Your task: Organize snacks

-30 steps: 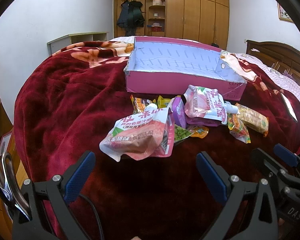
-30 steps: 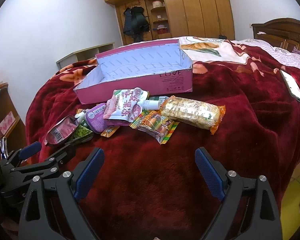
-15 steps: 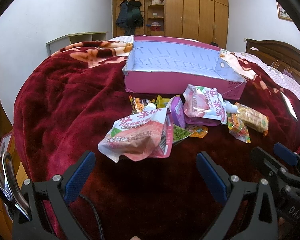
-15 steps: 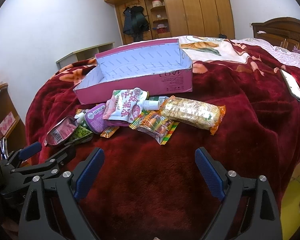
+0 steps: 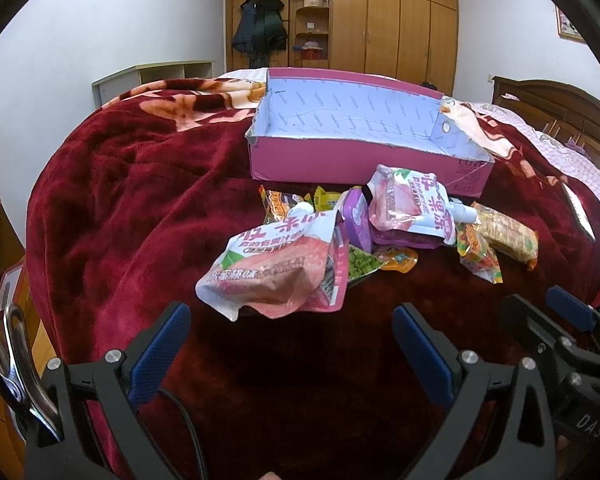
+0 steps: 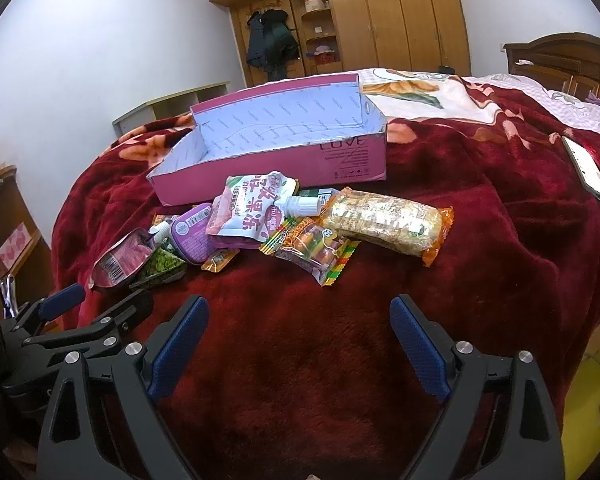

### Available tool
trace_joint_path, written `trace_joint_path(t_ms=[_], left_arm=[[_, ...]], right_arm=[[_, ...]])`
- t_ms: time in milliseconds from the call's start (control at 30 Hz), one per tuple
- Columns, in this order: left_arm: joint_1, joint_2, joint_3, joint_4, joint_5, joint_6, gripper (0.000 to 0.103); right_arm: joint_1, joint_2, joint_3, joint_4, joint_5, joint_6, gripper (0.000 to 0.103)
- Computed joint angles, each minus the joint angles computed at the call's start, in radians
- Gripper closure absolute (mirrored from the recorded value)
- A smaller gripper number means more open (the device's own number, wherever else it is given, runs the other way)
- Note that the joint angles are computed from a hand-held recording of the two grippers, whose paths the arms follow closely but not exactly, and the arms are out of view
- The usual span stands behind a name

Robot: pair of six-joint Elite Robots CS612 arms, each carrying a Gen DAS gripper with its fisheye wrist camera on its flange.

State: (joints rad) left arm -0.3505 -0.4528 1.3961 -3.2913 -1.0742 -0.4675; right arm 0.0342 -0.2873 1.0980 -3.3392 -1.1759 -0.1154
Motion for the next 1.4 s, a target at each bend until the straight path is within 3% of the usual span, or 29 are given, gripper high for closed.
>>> trace_joint_path(t_ms=[667, 1167, 1400], left_arm=[[0.001, -0.001, 0.004, -0.003, -0.006, 0.002, 0.0], [0.022, -0.01, 0.009, -0.024, 0.017, 0.002, 0.0], [0.039, -0.002, -0.026, -0.025, -0.014, 0.019, 0.0]], right_arm=[[0.0, 0.0, 0.0, 0.005, -0.001, 0.001, 0.009], [0.0, -0.001, -0.002, 0.019, 0.0, 0.008, 0.009], [-0.001, -0.001, -0.006, 0.043, -0.002, 0.01, 0.009]])
